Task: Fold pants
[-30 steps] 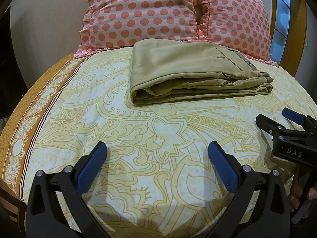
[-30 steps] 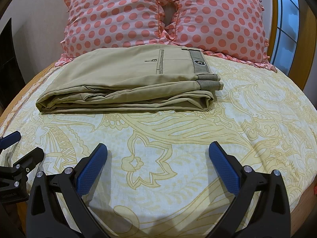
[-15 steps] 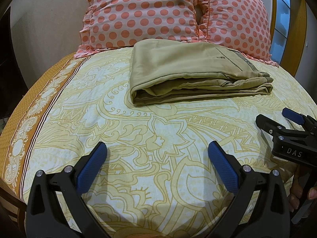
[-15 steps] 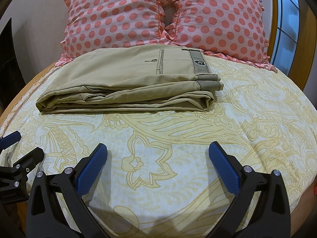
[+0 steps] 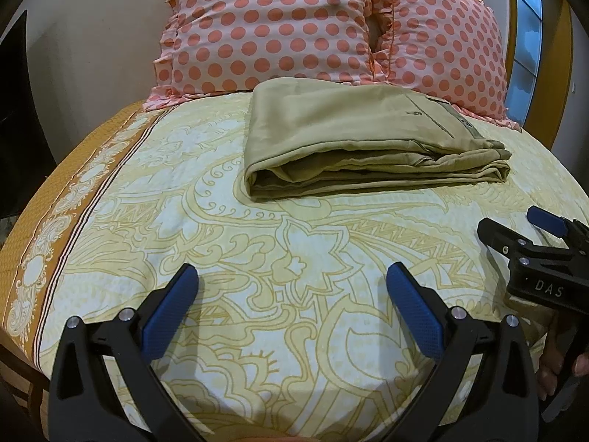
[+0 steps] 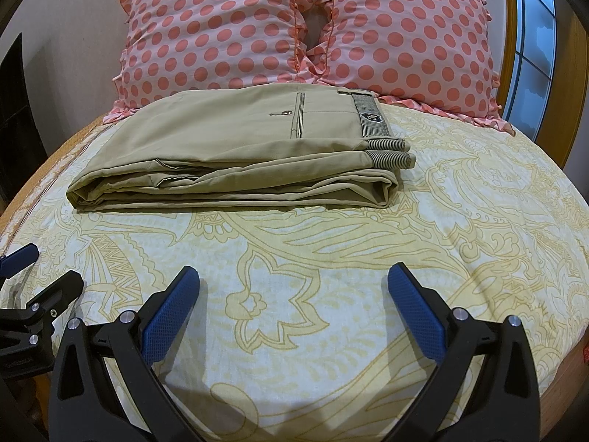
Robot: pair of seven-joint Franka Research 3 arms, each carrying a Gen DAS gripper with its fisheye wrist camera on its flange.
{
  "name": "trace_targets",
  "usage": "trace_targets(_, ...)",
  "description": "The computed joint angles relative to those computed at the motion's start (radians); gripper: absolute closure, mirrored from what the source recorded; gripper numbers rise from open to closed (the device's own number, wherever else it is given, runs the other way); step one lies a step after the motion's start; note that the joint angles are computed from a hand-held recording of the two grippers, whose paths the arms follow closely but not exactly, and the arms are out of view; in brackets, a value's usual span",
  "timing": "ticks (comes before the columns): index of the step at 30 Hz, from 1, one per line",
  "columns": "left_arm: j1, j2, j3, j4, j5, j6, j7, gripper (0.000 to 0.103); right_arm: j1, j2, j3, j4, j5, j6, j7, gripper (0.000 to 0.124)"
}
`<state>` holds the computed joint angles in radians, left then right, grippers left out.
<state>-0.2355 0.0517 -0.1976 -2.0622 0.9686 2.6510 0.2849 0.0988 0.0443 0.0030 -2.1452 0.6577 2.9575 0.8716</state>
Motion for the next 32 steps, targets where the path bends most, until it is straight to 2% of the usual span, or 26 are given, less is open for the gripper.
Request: trace_targets(32,-0.001,0.004,0.003,0.003,0.008,0.002,-0.007,0.002,0.002,0.002,0.001,-0.002,-0.009,0.010,0.015,0.022)
